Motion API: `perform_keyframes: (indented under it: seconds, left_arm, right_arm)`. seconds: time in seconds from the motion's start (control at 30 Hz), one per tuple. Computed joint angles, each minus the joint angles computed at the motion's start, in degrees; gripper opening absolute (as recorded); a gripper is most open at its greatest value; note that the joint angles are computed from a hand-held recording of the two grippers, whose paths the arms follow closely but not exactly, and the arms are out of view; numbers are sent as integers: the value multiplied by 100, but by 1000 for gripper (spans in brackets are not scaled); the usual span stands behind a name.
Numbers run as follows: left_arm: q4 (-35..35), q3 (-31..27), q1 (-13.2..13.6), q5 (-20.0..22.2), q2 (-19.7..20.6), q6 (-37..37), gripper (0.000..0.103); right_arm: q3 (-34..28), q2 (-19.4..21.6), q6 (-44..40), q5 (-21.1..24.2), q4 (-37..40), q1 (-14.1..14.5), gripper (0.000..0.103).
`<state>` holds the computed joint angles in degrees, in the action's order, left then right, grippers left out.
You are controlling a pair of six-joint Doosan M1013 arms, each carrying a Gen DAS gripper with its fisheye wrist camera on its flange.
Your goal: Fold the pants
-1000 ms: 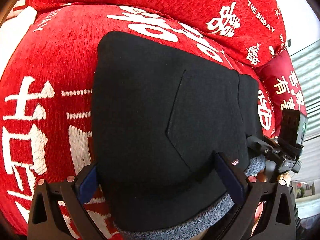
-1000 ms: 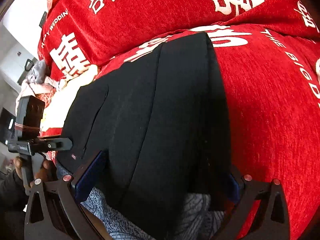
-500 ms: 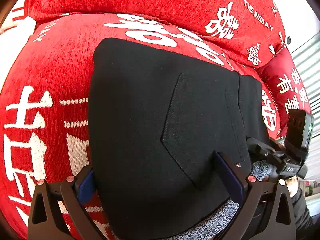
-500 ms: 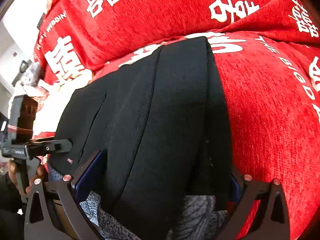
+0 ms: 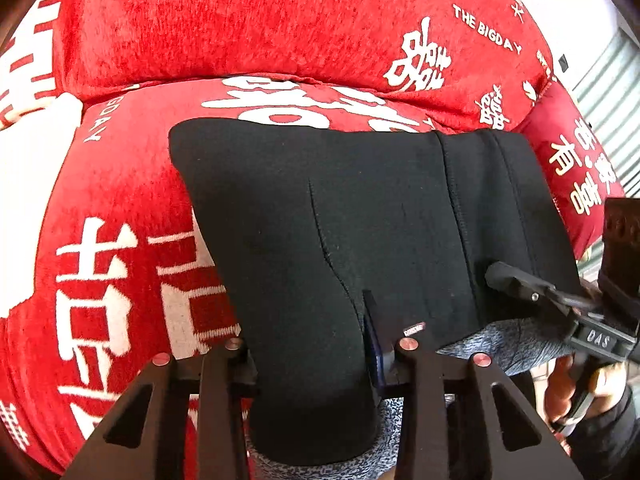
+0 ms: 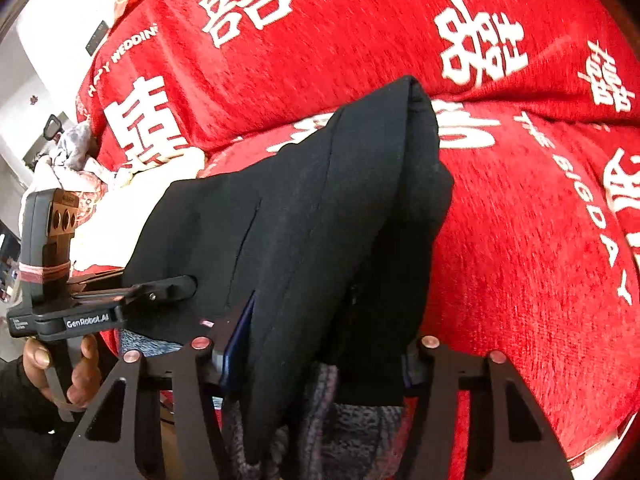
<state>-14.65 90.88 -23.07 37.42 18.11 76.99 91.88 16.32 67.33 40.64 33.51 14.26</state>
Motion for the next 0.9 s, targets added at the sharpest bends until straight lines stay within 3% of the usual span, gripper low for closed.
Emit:
perform_keyframes:
  seconds: [0.17,0.43,0.9]
  left_arm:
    - [-140,88,83,76,-80,-21,37]
    - [281,277,206,-63,-426,-324,37]
    - [656,423,718,62,-638,-696,37]
  right_arm:
    - [-35,-83,189,-85,-305,208,57]
    - [-128,-174,129,-103,-322,456,57]
    - [-962,322,349,133,-586,1006,57]
